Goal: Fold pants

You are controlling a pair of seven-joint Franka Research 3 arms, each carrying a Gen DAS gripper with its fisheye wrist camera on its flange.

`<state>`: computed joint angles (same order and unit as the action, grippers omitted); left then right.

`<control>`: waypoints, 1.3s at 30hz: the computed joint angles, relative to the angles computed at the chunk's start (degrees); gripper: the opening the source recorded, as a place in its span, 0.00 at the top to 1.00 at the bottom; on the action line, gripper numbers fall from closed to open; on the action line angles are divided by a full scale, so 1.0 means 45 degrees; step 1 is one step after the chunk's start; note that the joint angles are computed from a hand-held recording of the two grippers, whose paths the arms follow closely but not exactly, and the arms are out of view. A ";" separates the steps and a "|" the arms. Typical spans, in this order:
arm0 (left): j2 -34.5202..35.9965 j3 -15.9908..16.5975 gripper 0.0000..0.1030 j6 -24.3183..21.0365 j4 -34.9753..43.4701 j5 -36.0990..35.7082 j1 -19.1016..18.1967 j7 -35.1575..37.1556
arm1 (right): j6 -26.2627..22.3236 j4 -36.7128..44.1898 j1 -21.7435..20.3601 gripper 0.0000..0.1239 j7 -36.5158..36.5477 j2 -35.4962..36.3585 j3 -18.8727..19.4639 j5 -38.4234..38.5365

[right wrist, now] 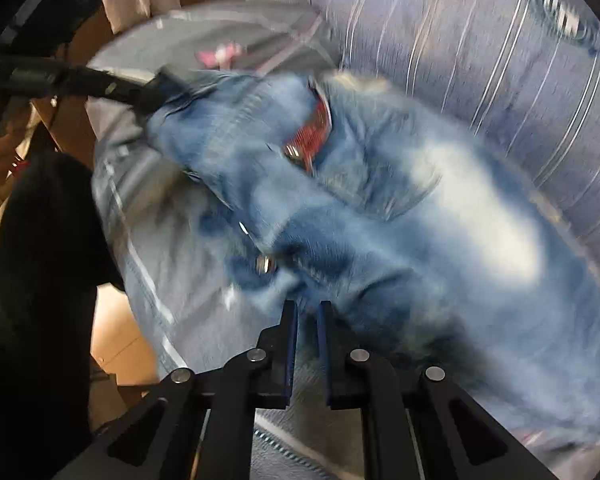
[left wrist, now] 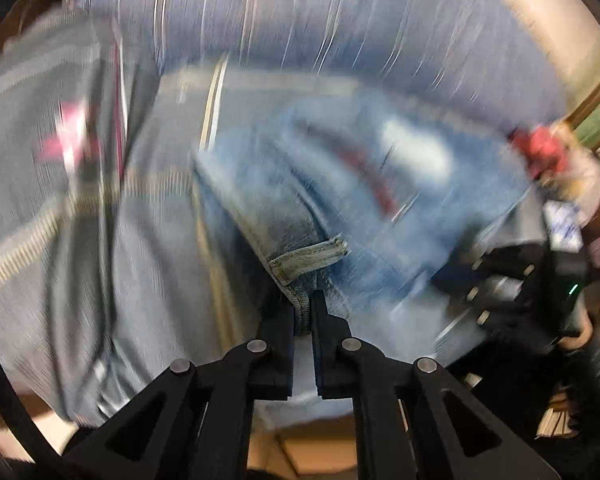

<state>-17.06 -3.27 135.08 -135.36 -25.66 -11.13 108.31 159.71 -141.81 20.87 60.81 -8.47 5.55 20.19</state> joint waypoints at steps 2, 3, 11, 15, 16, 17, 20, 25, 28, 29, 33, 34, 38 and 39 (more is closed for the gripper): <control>0.0356 0.0212 0.92 -0.0566 -0.0013 -0.0586 0.0009 0.0002 | 0.0741 -0.0400 0.0181 0.90 -0.0025 0.0187 -0.0069 0.0873; 0.0331 0.0220 0.92 -0.0562 -0.0051 -0.0805 0.0039 0.0115 | 0.0855 -0.0530 0.0498 0.89 -0.0767 0.0019 -0.0341 0.2140; -0.1046 0.0100 0.54 -0.0210 -0.0141 -0.0403 0.0116 0.0065 | 0.0431 -0.1080 0.0227 0.32 -0.1881 -0.2209 -0.1406 0.6636; -0.1484 0.0307 0.53 0.0290 -0.0081 -0.0700 -0.0504 0.0569 | 0.1435 -0.1357 -0.1394 0.27 0.0563 -0.2481 -0.1225 0.5139; -0.1335 0.0327 0.53 0.0582 0.0072 -0.0941 -0.0768 0.0850 | 0.1500 -0.1416 -0.1749 0.27 0.1345 -0.2539 -0.1335 0.4838; -0.1388 0.0388 0.53 0.0664 -0.0004 -0.1020 -0.0895 0.1131 | 0.1339 -0.1298 -0.1712 0.27 0.1452 -0.2536 -0.1889 0.5275; -0.0414 0.0147 0.53 0.1073 0.0546 -0.1087 -0.1217 0.1326 | 0.0894 -0.0874 -0.0949 0.28 0.0407 -0.2344 -0.3569 0.8045; 0.1336 -0.0624 0.53 0.0140 0.1172 0.0090 -0.0763 0.0136 | 0.0383 -0.0861 -0.2102 0.32 0.1155 -0.1476 -0.3011 0.7677; 0.1319 -0.0792 0.53 0.0192 0.0745 0.0100 -0.0615 0.0315 | 0.0037 -0.1386 -0.2458 0.36 0.1032 -0.1599 -0.3090 0.7995; 0.1237 -0.0836 0.53 0.0086 0.0777 0.0250 -0.0579 0.0294 | -0.0318 -0.1496 -0.2661 0.36 0.0979 -0.1838 -0.3149 0.7878; 0.0944 -0.1025 0.53 -0.0057 0.1237 0.0886 -0.0606 0.0012 | -0.0283 -0.1664 -0.3172 0.36 0.0393 -0.2687 -0.3387 0.8054; 0.0835 -0.1026 0.53 0.0014 0.1377 0.0830 -0.0703 0.0139 | -0.0043 -0.1722 -0.3335 0.36 0.0292 -0.2960 -0.3427 0.8051; 0.1295 -0.1170 0.53 0.0266 0.2492 0.0502 -0.1192 0.0589 | 0.0805 -0.1369 -0.4451 0.36 0.1231 -0.2931 -0.3495 0.6785; 0.1535 -0.1257 0.53 0.0360 0.2755 0.0495 -0.1275 0.0732 | 0.0769 -0.1105 -0.4626 0.36 0.1478 -0.2665 -0.3640 0.6584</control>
